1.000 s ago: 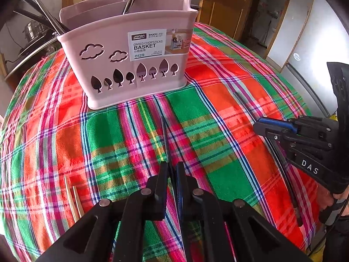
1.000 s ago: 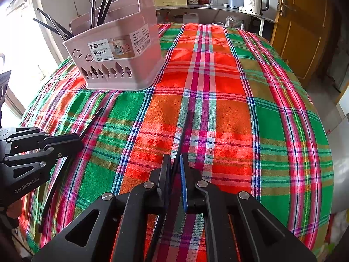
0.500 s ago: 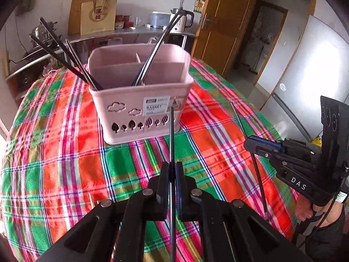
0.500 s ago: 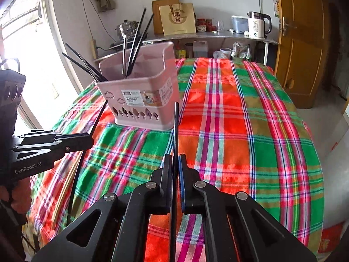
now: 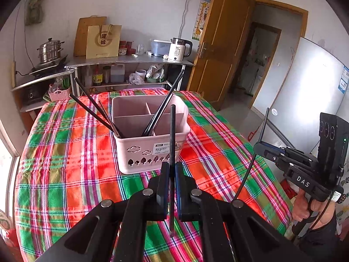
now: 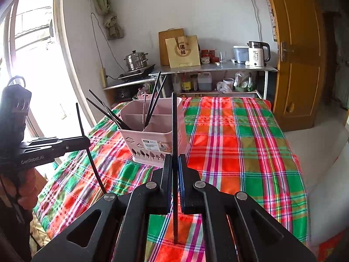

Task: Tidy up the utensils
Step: 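Lift both held black chopsticks upright and carry them above the basket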

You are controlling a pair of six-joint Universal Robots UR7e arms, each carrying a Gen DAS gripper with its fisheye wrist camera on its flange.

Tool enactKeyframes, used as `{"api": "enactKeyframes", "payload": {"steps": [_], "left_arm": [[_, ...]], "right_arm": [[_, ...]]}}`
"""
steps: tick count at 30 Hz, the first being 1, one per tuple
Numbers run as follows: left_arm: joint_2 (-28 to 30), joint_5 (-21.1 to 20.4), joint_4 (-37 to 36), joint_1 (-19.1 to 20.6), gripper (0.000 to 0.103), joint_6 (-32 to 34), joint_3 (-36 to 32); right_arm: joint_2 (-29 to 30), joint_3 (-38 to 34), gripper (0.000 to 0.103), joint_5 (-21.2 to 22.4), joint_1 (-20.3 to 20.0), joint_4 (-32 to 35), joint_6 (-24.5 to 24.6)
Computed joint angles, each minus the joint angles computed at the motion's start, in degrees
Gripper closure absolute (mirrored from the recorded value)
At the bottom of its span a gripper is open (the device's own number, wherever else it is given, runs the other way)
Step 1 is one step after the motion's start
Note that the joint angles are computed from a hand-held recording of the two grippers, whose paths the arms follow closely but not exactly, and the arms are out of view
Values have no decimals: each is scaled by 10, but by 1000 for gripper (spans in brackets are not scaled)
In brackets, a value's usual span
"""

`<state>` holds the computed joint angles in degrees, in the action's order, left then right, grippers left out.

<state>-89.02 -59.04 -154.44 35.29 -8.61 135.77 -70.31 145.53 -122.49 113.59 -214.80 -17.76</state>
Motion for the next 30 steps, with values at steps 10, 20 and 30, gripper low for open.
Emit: {"api": "enactKeyframes", "payload": {"steps": [10, 20, 30], "left_arm": [[-40, 5, 15, -6, 98, -7, 5], [-52, 8, 34, 1, 98, 0, -17], [-40, 13, 26, 7, 98, 28, -69]], "right_arm": [[-8, 2, 98, 3, 13, -10, -4], [0, -15, 98, 3, 32, -10, -17], [24, -72, 98, 35, 48, 6, -32]]}}
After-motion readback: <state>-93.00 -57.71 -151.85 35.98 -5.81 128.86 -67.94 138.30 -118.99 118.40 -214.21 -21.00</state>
